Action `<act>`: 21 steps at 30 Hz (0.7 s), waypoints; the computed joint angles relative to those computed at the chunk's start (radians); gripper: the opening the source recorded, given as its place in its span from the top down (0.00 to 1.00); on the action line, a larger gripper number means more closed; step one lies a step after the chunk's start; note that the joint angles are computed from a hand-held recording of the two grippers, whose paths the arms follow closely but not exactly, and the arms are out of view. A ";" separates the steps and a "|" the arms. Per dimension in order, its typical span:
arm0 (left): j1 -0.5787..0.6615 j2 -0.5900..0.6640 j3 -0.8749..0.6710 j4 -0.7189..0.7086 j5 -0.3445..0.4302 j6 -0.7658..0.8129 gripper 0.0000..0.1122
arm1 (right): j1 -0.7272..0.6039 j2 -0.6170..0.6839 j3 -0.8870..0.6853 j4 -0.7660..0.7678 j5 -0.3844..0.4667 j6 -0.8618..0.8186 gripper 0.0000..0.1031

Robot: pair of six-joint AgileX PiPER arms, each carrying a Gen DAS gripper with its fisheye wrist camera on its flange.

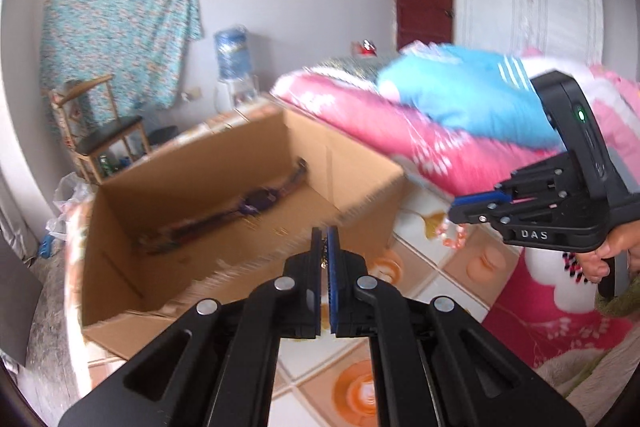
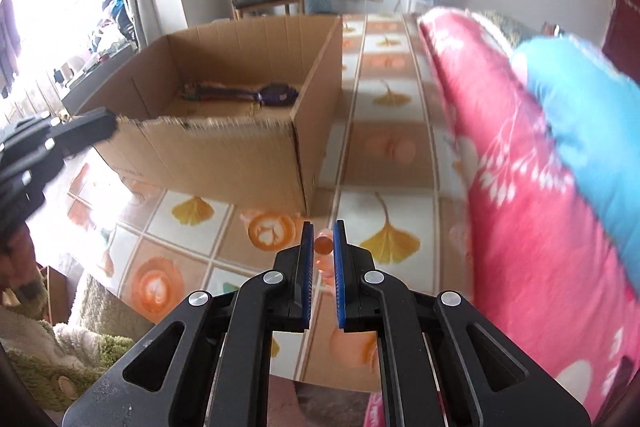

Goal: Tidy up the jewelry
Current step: 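Carry the beaded bracelet with the right tool up over the box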

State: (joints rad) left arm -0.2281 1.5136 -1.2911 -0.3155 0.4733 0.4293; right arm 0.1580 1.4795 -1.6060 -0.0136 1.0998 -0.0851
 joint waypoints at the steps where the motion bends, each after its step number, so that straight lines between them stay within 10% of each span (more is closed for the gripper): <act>1: 0.014 -0.014 0.002 -0.005 -0.002 0.003 0.98 | 0.007 0.000 -0.016 -0.012 0.005 0.004 0.93; 11: 0.249 0.032 -0.192 -0.172 0.160 0.120 0.98 | 0.070 0.087 -0.363 -0.088 0.057 -0.026 0.93; 21: 0.349 0.507 -0.768 -0.313 0.721 -0.031 0.98 | 0.073 0.372 -0.737 0.108 0.113 -0.152 0.93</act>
State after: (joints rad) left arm 0.1210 2.0202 -2.0593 -0.6286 1.1944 0.3988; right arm 0.2311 1.8514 -2.3430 0.0944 1.2128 -0.2371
